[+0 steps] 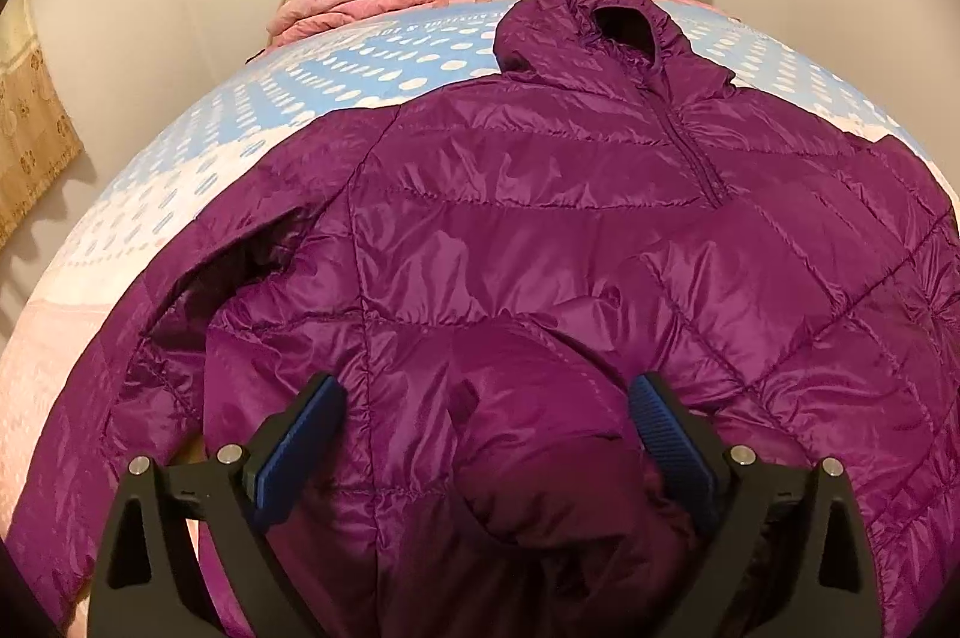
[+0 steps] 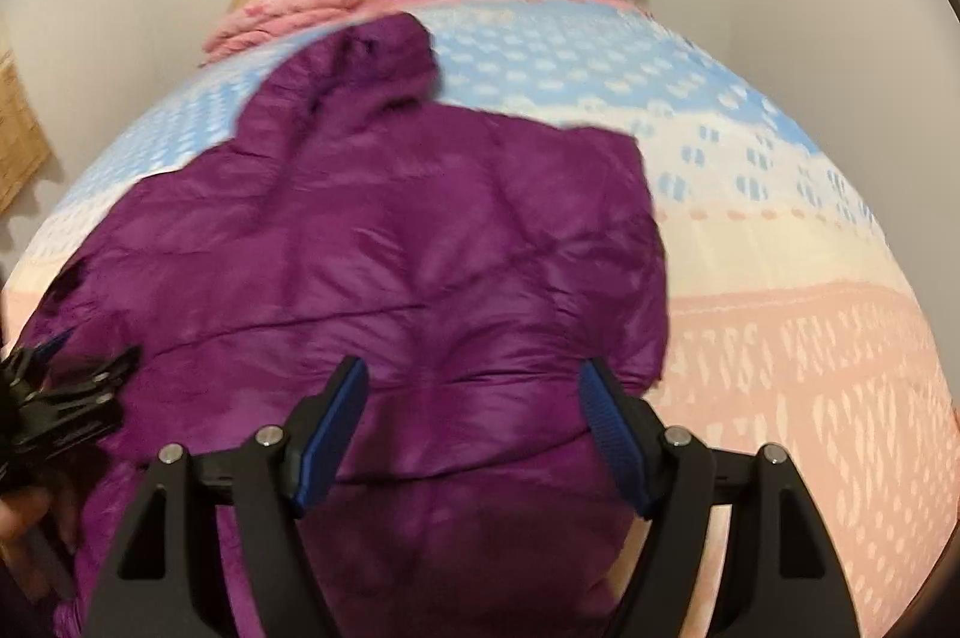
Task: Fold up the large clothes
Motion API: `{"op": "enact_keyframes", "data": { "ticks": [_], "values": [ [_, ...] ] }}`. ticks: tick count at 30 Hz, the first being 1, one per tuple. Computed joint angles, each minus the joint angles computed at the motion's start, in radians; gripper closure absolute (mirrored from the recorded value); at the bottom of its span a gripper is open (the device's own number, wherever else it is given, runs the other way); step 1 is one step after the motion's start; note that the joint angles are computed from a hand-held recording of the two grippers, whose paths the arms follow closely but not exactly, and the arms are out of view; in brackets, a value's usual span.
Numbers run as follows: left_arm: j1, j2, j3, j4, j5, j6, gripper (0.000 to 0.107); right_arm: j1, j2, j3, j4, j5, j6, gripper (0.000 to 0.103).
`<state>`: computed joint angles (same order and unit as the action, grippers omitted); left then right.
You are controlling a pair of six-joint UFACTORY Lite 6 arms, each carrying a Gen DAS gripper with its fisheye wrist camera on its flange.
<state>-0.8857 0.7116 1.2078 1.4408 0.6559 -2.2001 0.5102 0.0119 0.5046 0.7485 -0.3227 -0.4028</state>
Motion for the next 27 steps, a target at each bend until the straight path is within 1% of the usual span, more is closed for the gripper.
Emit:
{"op": "enact_keyframes", "data": {
  "ticks": [1, 3, 4, 7, 12, 16, 23, 25, 26, 27],
  "values": [
    [0.001, 0.001, 0.001, 0.000, -0.002, 0.000, 0.009, 0.026, 0.016, 0.003, -0.017, -0.012, 0.016, 0.027],
    [0.001, 0.002, 0.002, -0.003, -0.003, 0.000, 0.009, 0.044, 0.094, 0.033, -0.132, -0.021, 0.117, 0.027],
    [0.001, 0.002, 0.000, -0.003, -0.002, -0.001, 0.008, 0.054, 0.162, 0.061, -0.145, -0.034, 0.138, 0.027],
    [0.006, 0.004, 0.004, -0.006, -0.008, 0.004, 0.007, 0.075, 0.243, 0.085, -0.131, -0.076, 0.140, 0.025],
    [0.026, -0.007, -0.014, 0.020, -0.046, -0.026, 0.005, 0.107, 0.263, 0.096, -0.036, -0.097, 0.075, 0.022],
    [0.019, -0.006, -0.011, 0.012, -0.038, -0.022, 0.005, 0.123, 0.283, 0.116, 0.040, -0.103, 0.012, 0.019],
    [0.013, 0.001, 0.007, -0.012, -0.022, 0.009, 0.005, 0.113, 0.280, 0.108, -0.003, -0.103, 0.058, 0.018],
    [0.019, -0.036, -0.026, 0.003, -0.044, -0.003, 0.005, 0.108, 0.285, 0.110, -0.017, -0.105, 0.070, 0.018],
    [0.015, -0.065, -0.051, 0.017, -0.039, -0.012, 0.005, 0.108, 0.285, 0.109, -0.021, -0.107, 0.075, 0.018],
    [0.002, -0.100, -0.080, 0.023, -0.006, -0.012, 0.005, 0.107, 0.283, 0.105, -0.024, -0.110, 0.078, 0.017]
  ]
}}
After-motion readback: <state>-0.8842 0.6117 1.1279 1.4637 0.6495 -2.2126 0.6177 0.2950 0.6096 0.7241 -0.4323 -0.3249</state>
